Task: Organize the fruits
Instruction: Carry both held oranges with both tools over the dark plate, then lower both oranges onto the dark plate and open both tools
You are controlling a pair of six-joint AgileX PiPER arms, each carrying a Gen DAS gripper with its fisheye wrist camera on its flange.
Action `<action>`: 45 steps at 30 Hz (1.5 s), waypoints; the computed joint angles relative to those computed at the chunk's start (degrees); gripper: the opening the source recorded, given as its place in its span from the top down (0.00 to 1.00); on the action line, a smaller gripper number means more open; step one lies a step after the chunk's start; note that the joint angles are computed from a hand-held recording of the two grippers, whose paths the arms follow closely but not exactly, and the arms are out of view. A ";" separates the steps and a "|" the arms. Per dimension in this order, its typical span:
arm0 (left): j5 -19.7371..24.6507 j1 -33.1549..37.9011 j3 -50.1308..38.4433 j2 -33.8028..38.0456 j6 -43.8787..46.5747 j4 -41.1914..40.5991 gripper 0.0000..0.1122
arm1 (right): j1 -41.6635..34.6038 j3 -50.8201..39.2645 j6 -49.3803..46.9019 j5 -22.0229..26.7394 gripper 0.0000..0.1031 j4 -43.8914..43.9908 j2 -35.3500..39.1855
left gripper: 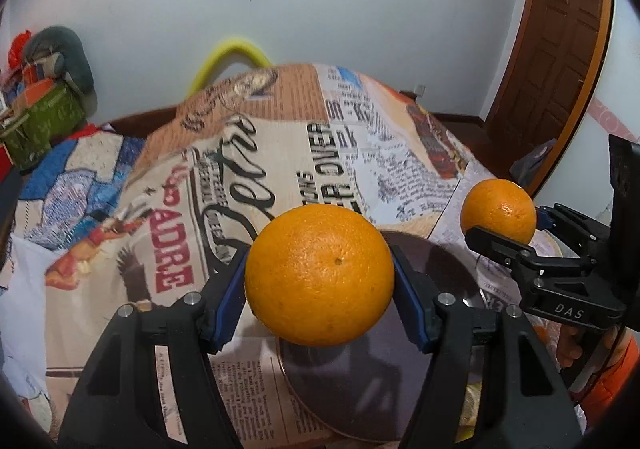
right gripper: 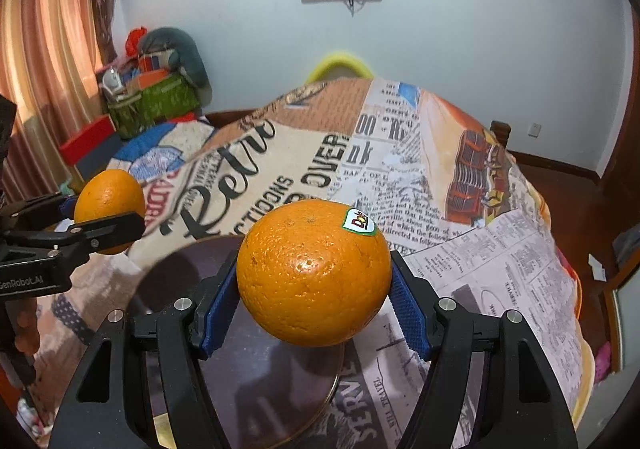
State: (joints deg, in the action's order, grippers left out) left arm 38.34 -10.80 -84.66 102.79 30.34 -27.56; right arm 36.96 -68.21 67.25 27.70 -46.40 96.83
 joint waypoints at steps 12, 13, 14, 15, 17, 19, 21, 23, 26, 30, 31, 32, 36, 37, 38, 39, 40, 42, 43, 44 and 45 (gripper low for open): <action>6.99 -0.60 -8.83 9.82 -3.85 3.23 0.41 | -3.42 -5.33 -25.34 -0.61 0.36 21.98 6.34; 7.52 -0.71 -9.54 10.42 -4.05 3.43 0.41 | -3.60 -5.87 -27.30 -0.28 0.36 23.75 6.76; 8.16 -0.77 -10.14 10.95 -4.09 3.42 0.41 | -3.91 -6.37 -30.26 -0.06 0.36 26.59 7.07; 8.79 -0.83 -10.66 11.45 -4.01 3.29 0.41 | -4.18 -6.63 -33.22 -0.09 0.36 29.40 7.26; 9.98 -0.93 -11.86 12.49 -4.00 3.22 0.41 | -4.39 -7.51 -36.12 0.79 0.36 31.80 7.83; 10.59 -1.32 -12.44 13.13 -4.42 3.90 0.41 | -4.09 -8.56 -36.73 2.33 0.36 31.54 8.60; 9.96 -1.48 -11.93 12.89 -4.28 3.90 0.41 | -4.02 -9.20 -37.16 3.37 0.35 31.86 9.28; 9.13 -1.12 -10.97 11.85 -2.27 1.69 0.41 | -4.05 -9.21 -36.89 3.53 0.35 31.84 9.34; 8.73 -1.28 -10.86 10.95 -1.49 1.42 0.36 | -3.74 -9.34 -36.16 3.99 0.35 31.05 9.34; 8.61 -1.26 -10.45 10.07 -2.42 2.48 0.36 | -1.97 -8.52 -31.95 3.91 0.32 25.80 8.16; 8.52 -1.05 -10.07 9.65 -2.41 2.30 0.36 | -1.52 -8.52 -30.47 4.13 0.28 23.94 7.84; 8.13 -0.94 -9.45 9.05 -2.60 2.35 0.36 | -1.16 -8.57 -29.41 4.26 0.25 22.68 7.53; 6.57 -0.15 -6.32 5.42 -2.25 1.65 0.36 | -0.38 -6.92 -26.88 3.84 0.25 20.81 4.92; 6.28 0.01 -5.56 4.44 -2.32 1.67 0.36 | -0.16 -6.18 -25.96 3.79 0.25 20.28 3.92; 5.95 0.17 -4.68 3.29 -2.31 1.71 0.36 | 0.05 -5.93 -25.13 3.83 0.25 19.71 3.47; 5.65 0.35 -3.70 2.01 -2.17 1.68 0.36 | 0.46 -5.30 -23.90 3.95 0.25 18.85 2.63; 5.45 0.50 -2.84 0.84 -2.01 1.60 0.36 | 0.83 -4.42 -22.55 4.05 0.25 17.97 1.47; 5.31 0.90 -1.02 -1.77 -1.48 1.32 0.36 | 1.67 -3.19 -20.26 4.39 0.25 16.57 -0.29; 5.30 1.07 -0.14 -3.05 -1.25 1.24 0.36 | 2.08 -2.52 -19.13 4.61 0.25 15.79 -1.27; 5.34 1.18 0.58 -4.26 -1.19 1.39 0.36 | 2.50 -2.04 -18.13 4.85 0.25 15.05 -1.98; 5.32 1.33 1.81 -6.06 -0.95 1.49 0.36 | 3.18 -1.20 -16.63 5.21 0.25 13.91 -3.19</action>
